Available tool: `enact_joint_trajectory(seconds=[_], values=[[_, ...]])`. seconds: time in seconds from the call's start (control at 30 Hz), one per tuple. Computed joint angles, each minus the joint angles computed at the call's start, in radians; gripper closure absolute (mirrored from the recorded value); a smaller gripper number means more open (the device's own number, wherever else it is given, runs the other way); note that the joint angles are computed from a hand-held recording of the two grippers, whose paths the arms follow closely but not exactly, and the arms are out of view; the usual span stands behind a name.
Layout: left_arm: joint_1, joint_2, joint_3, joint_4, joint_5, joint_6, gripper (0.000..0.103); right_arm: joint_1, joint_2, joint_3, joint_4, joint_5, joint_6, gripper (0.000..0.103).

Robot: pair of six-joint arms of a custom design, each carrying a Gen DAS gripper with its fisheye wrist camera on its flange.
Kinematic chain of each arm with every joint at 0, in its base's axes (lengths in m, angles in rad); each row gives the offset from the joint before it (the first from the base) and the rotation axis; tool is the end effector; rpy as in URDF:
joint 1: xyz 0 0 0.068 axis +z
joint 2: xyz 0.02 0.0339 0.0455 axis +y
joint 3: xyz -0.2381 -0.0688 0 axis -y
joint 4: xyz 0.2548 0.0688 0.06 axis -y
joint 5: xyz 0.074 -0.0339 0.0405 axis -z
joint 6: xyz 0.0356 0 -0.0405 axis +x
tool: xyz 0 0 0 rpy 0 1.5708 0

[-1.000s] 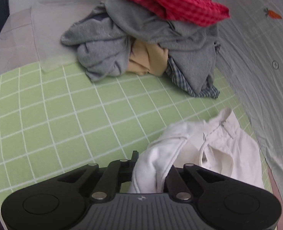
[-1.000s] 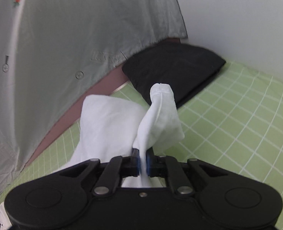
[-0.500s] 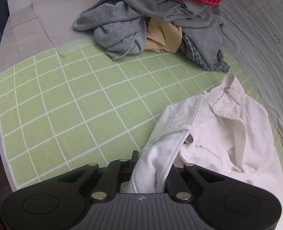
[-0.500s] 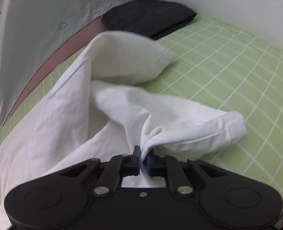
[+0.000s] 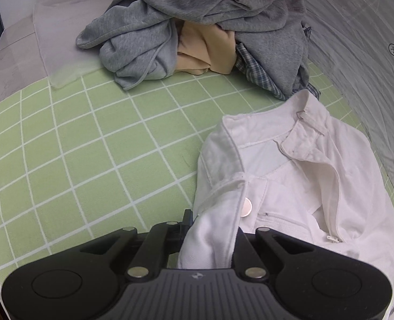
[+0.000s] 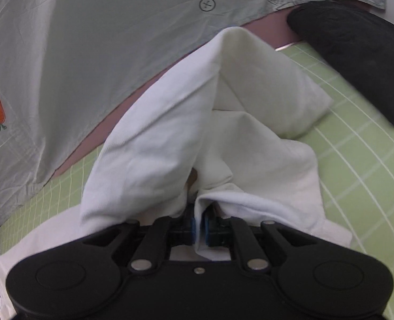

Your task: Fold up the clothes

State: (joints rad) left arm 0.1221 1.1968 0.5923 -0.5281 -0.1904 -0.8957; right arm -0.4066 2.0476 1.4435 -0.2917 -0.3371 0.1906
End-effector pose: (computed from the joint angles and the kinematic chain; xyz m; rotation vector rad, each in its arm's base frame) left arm 0.2205 0.0338 0.1410 -1.3483 2.3003 0.0118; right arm 0.4091 -0.1633 0.1457 0.5736 2.3548 0.3178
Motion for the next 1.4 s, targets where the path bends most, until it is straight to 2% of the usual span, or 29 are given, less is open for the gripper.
enact_joint_trajectory(seconds=[0.07,0.23,0.3,0.4,0.53,0.6,0.67,0.77,0.93,1.03,1.17,1.23,1.33,1.4], values=[[-0.005,0.000,0.002,0.001,-0.005,-0.002,0.098,0.017,-0.016,0.006,0.015,0.017,-0.005,0.097],[0.039,-0.058,-0.034,-0.027,-0.012,0.029,0.099,-0.046,-0.268,-0.273,0.099,0.116,-0.114,0.097],[0.090,-0.120,-0.058,-0.048,-0.001,0.087,0.098,-0.136,-0.381,-0.383,0.084,0.135,-0.150,0.097],[0.168,-0.194,-0.082,-0.078,0.019,0.157,0.097,-0.339,-0.579,-0.592,0.064,0.169,-0.279,0.097],[0.208,-0.214,-0.086,-0.106,0.033,0.167,0.092,-0.595,-0.650,-0.725,-0.018,0.138,-0.463,0.097],[0.214,-0.222,-0.092,-0.111,0.049,0.176,0.091,-0.690,-0.683,-0.778,-0.021,0.065,-0.501,0.097],[0.222,-0.233,-0.099,-0.114,0.071,0.185,0.090,-0.708,-0.700,-0.795,-0.017,0.048,-0.479,0.096],[0.256,-0.273,-0.111,-0.120,0.096,0.211,0.097,-0.674,-0.666,-0.775,0.002,0.082,-0.426,0.096],[0.369,-0.321,-0.097,-0.131,0.153,0.313,0.099,-0.683,-0.718,-0.808,-0.010,0.077,-0.472,0.095],[0.497,-0.336,-0.079,-0.138,0.214,0.396,0.099,-0.724,-0.737,-0.801,-0.064,0.026,-0.471,0.095],[0.705,-0.251,-0.051,-0.116,0.299,0.498,0.098,-0.766,-0.791,-0.829,-0.153,-0.029,-0.504,0.093],[0.748,-0.215,-0.040,-0.118,0.311,0.556,0.088,-0.772,-0.841,-0.865,-0.186,-0.033,-0.525,0.091],[0.708,-0.255,-0.034,-0.160,0.232,0.626,0.065,-0.760,-0.911,-0.905,-0.221,-0.014,-0.540,0.081],[0.664,-0.340,-0.053,-0.169,0.211,0.660,0.030,-0.737,-0.959,-0.924,-0.238,0.013,-0.530,0.075]])
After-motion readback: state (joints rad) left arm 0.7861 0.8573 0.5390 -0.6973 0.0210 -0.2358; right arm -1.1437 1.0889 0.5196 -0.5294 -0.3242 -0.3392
